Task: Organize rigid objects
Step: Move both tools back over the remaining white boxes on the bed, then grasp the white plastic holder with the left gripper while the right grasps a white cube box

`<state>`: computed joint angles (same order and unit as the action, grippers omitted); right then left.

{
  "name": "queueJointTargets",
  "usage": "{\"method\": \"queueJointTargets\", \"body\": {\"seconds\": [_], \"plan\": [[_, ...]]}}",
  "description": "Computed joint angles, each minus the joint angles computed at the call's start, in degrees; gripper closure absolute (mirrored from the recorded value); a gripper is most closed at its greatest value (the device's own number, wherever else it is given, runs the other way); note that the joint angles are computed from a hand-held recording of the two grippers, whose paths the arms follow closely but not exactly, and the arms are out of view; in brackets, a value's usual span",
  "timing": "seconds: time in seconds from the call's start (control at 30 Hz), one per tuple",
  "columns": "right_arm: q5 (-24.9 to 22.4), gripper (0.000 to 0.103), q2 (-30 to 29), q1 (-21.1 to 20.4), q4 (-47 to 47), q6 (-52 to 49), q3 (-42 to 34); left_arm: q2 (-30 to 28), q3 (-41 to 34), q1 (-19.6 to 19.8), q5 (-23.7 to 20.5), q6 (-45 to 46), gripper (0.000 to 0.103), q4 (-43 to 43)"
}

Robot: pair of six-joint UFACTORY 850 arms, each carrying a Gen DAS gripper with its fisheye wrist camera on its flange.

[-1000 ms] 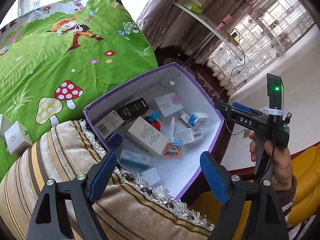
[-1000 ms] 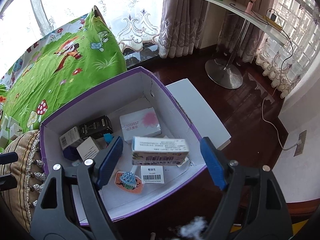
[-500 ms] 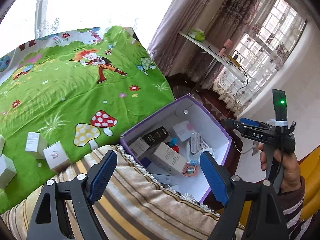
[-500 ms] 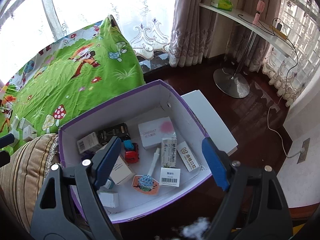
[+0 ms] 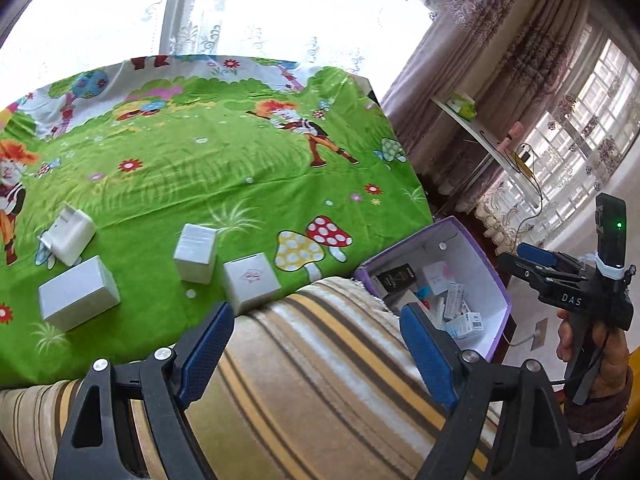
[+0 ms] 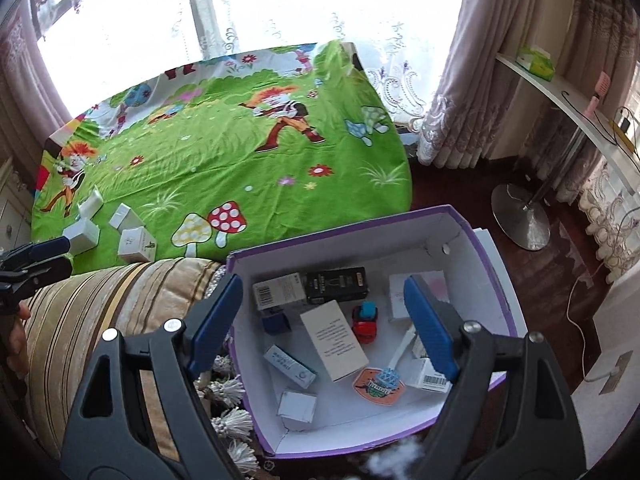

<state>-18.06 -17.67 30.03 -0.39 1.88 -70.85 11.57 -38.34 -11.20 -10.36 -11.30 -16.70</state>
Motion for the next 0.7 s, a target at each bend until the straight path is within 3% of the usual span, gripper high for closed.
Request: {"method": "queueJointTargets", "body": {"seconds": [0.17,0.37,0.7], "plan": [[-1.63,0.018,-2.17,2.89,2.31,-3.59,-2.58,3.09,3.39,4.59,-0.80,2.38,0.017,-2.54],[-3.80,0.018,-5.18,5.94,9.89,-11.83,-6.45,5.52,5.33,9.03,-2.58,0.75,0.017,0.66],[-8.58,0.018,-11.60,10.84,10.93,-16.31,-14.85,7.07,6.62,15.39,-4.17,4.77,0.019,-0.67]]}}
